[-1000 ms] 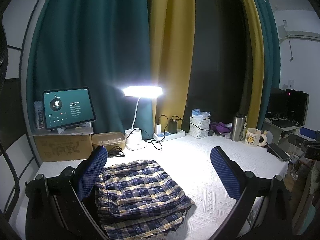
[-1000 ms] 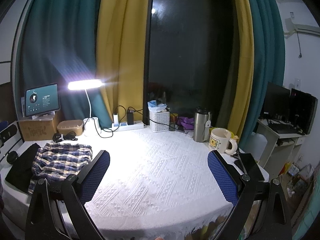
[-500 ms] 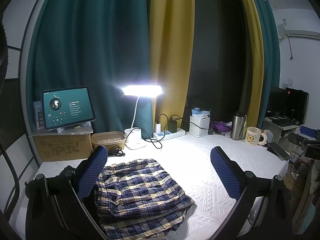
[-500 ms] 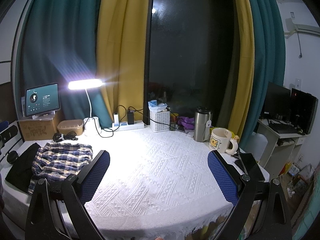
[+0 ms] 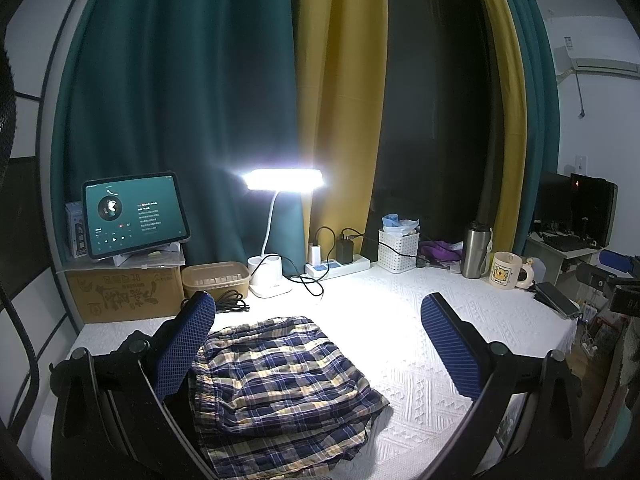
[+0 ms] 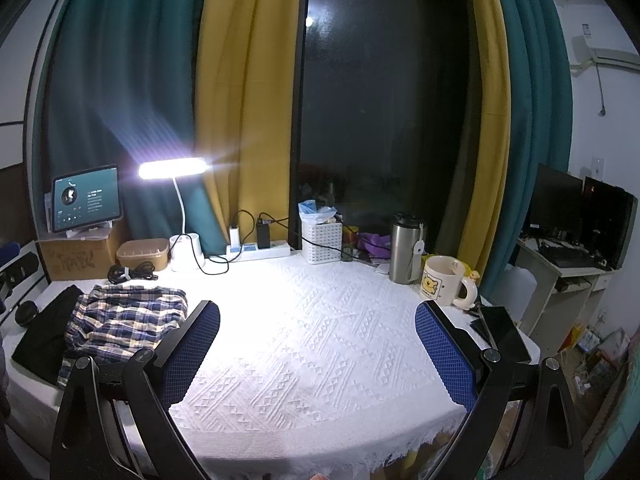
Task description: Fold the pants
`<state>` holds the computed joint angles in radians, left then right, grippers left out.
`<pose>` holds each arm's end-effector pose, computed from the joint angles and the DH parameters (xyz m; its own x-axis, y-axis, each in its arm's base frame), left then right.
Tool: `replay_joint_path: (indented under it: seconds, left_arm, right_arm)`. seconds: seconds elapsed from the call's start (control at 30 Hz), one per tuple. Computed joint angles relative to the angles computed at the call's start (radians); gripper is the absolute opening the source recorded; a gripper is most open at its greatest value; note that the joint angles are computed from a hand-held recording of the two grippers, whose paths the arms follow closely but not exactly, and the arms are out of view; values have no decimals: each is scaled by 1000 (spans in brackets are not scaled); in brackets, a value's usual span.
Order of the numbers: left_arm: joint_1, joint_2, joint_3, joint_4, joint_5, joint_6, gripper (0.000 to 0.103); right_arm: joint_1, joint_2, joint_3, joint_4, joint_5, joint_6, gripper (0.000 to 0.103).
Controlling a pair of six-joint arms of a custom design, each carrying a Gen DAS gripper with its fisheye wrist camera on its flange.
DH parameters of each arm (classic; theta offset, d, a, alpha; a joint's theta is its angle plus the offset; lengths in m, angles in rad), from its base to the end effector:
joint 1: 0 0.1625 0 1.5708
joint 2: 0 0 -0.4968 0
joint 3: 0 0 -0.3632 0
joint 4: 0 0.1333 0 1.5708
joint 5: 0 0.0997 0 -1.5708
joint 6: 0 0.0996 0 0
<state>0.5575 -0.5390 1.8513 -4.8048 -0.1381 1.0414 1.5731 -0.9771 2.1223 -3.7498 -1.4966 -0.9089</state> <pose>-0.2997 -0.4602 0.1647 -0.6871 -0.3465 -0.6386 0.5968 0.2321 -0.7681 0.1420 -0.5639 0.2783 -0.6119 -0.4441 0.6545 -0.7873 0.2624 -0.5580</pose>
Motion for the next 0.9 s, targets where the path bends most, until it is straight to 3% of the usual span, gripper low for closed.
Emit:
replay_joint_path:
  seconds: [0.9]
  left_arm:
    - [4,-11,37,19,-1,-39,102]
  right_arm:
    - [-5,-4,0,16,5,-15,99]
